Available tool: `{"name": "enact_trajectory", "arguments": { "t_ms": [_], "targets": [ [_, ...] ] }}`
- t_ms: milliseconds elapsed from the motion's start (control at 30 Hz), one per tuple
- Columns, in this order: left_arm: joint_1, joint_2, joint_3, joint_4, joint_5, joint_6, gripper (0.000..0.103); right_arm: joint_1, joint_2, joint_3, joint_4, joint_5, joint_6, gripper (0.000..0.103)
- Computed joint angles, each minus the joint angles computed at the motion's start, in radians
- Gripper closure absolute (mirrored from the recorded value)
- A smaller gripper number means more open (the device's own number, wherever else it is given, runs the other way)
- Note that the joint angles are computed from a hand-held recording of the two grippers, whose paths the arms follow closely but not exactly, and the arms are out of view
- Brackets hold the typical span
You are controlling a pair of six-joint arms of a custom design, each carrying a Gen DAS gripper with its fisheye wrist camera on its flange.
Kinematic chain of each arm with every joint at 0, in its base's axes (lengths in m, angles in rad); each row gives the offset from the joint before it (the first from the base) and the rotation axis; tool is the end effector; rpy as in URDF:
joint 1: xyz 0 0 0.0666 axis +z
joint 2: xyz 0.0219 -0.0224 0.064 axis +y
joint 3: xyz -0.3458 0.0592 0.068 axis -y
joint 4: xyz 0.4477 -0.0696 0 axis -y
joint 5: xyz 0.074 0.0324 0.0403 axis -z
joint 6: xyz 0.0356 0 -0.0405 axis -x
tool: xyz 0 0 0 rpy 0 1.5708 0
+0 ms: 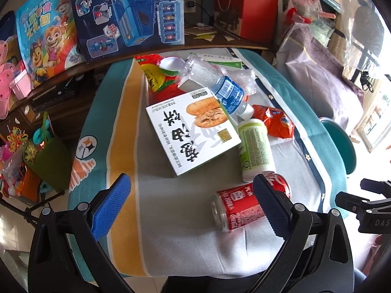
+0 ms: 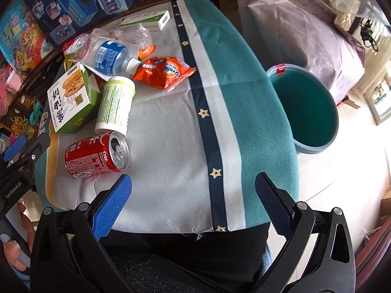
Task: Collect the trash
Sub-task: 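Move the right gripper to the red Coca-Cola can while the left approaches the snack box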
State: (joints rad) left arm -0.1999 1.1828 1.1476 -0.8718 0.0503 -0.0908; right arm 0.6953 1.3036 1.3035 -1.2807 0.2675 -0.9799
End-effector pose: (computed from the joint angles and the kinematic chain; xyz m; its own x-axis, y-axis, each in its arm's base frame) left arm 0.4590 -0.0952 0.3743 -0.7481 0.2440 -0.6172 0.2977 0.9545 0.0164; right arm 0.3708 0.2966 0.3782 -0.8748 0.3132 -0.3696 0.2992 0.9493 0.0964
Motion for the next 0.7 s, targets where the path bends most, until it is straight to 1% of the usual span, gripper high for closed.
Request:
{"name": "enact_trajectory", "arguments": {
  "t_ms": [100, 167, 233, 400, 567, 700],
  "targets": [
    [0.020, 0.015, -0.003, -0.007, 0.002, -0.015, 0.004, -0.001, 0.046, 0.032, 0.006, -0.051, 0.045, 0.006],
    [0.033, 0.029, -0.002, -0.014, 0.007, -0.024, 0.004, -0.002, 0.076, 0.050, 0.006, -0.086, 0.057, 0.006],
    [0.045, 0.041, -0.001, -0.015, 0.011, -0.031, 0.004, -0.001, 0.101, 0.066, -0.001, -0.103, 0.064, 0.006],
    [0.078, 0.073, 0.005, -0.020, 0.040, -0.025, 0.004, 0.000, 0.153, 0.102, -0.020, -0.132, 0.071, 0.006],
    [0.099, 0.100, 0.021, -0.014, 0.067, -0.012, 0.004, -0.004, 0.186, 0.124, -0.013, -0.148, 0.058, 0.006],
    [0.098, 0.123, 0.030, -0.009, 0.055, -0.026, 0.004, -0.011, 0.220, 0.146, -0.017, -0.168, 0.071, 0.006]
  ]
}}
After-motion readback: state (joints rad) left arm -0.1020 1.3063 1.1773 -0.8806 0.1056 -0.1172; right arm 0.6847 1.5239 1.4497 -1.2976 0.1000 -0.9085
